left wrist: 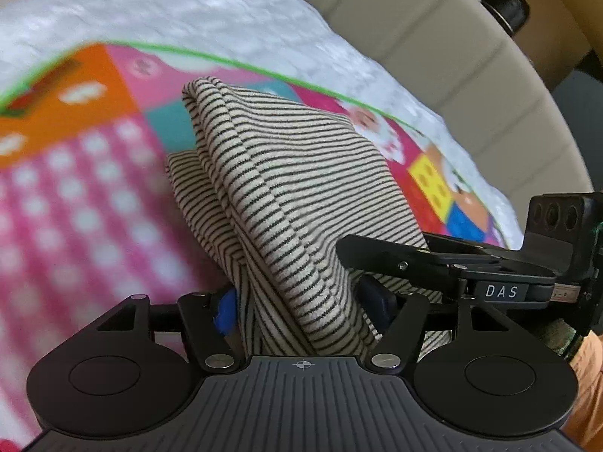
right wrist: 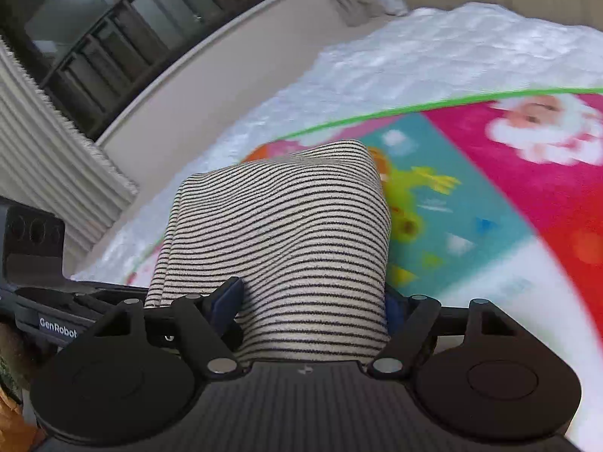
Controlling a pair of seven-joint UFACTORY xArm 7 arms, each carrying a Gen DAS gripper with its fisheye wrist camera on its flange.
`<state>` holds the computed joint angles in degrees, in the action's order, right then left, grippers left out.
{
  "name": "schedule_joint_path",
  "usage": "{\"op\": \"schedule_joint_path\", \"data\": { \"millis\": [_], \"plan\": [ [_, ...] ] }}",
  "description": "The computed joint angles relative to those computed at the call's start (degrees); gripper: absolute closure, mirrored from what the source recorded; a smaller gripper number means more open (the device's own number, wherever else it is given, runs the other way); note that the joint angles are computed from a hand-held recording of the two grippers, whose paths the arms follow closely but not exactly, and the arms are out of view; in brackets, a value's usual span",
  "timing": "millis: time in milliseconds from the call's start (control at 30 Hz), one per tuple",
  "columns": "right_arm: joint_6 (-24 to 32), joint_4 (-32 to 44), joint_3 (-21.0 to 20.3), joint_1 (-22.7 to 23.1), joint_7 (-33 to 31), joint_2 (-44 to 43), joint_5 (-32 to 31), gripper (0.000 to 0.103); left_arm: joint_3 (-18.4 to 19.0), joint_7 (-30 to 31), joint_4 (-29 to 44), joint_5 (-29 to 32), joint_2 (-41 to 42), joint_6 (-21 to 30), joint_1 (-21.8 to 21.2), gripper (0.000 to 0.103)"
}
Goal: Fold clothes
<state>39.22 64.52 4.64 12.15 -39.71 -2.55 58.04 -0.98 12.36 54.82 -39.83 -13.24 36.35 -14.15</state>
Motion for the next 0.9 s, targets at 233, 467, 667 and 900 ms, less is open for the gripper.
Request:
{"op": "schedule_joint_path", "data": {
  "millis": [233,467,667,900],
  "plan": [
    [-4.81,8.5,3.53,1.78,3.2,7.79,-4.24,0.03,1.54,-1.82,-1.29,0.33,0.1,-4.61,2.36,0.032],
    [-6.03,10.23,5.36,0.87,5.29,10.34,-6.67,0.029,2.26,-0.59,-0.06,-0.24,2.09,-5.09,3.25,0.033],
    [-10.58,5.73,5.33,1.41,7.02,6.12,-10.35,0.022,2.44,1.84,-0.71,-1.98,1.11,-5.65,3.75,0.032],
    [-12.91,-5.73,1.78,4.33,0.3,-5.55,-11.91,0.018,6.37,14.82,-0.34,-11.57,-2.41,-19.65,-2.06,0.023]
  ]
}}
